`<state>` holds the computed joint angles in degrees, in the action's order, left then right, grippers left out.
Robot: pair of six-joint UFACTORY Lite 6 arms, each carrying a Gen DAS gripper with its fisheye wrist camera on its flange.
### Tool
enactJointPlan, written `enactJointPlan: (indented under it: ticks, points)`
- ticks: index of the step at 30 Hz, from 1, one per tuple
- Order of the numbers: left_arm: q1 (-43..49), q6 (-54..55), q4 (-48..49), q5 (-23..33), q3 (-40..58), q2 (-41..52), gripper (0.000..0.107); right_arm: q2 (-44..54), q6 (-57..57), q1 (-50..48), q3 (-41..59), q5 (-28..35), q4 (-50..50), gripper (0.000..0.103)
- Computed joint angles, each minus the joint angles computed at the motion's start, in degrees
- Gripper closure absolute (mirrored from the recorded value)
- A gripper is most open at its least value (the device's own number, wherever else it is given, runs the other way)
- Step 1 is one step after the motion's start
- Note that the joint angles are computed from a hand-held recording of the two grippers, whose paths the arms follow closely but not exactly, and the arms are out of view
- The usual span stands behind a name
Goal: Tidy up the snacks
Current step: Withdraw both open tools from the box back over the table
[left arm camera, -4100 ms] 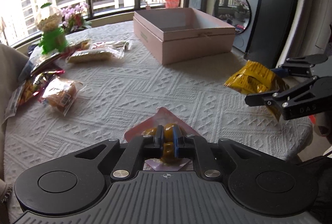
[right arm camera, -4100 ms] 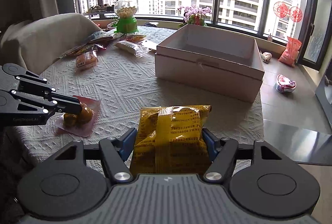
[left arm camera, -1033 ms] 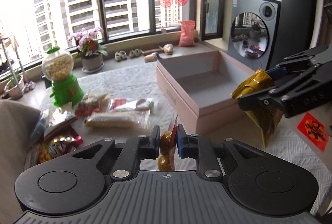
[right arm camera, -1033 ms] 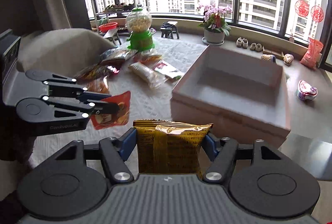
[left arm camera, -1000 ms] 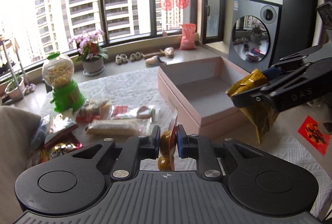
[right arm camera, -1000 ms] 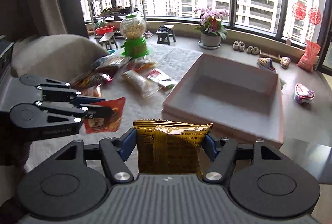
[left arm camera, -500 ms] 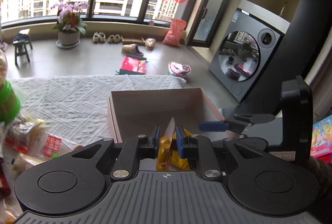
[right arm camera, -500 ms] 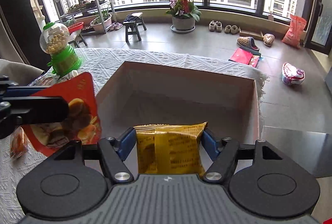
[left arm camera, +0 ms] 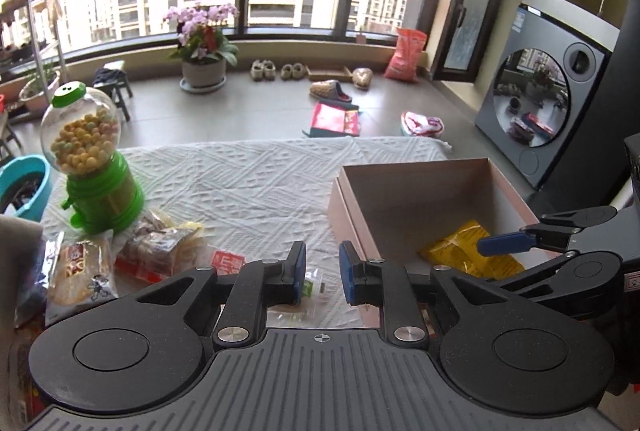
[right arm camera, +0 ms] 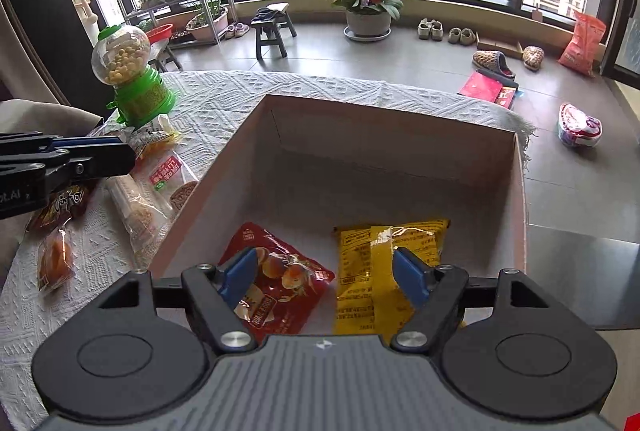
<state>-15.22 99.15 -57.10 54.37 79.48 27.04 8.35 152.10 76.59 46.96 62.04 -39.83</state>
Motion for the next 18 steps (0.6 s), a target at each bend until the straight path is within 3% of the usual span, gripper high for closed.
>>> enactJointPlan:
  ticks: [6,10,12,14,16,18]
  points:
    - [4.05,-9.4,15.58,7.53,18.36,10.99,0.083,6.93,-26.23,-9.18,16.22,3.8,2.28,0.028]
    - [10.46,-3.13,15.69,14.39,22.99,16.72,0.082,10.54,-27.44,-9.63,22.23,1.37,-3.79,0.028]
    - [11.94,-6.6,17.54,15.94,25.53,19.81,0.082,14.64,-26.85,-10.14,26.01,0.26,-5.99,0.028]
    - [13.63,-7.73,18.37,14.3,24.6,19.83,0.082,20.35,-28.74,-11.14,32.23,0.01,-4.43,0.027]
    - [15.08,-8.93,19.45,10.16,21.55,17.53,0.082,28.04,-32.07,-10.94,42.07,5.76,-2.67,0.027]
    - [16.53,-13.66,22.23,9.56,23.01,17.43,0.082,31.16,-33.76,-11.56,47.11,8.0,-1.23,0.027]
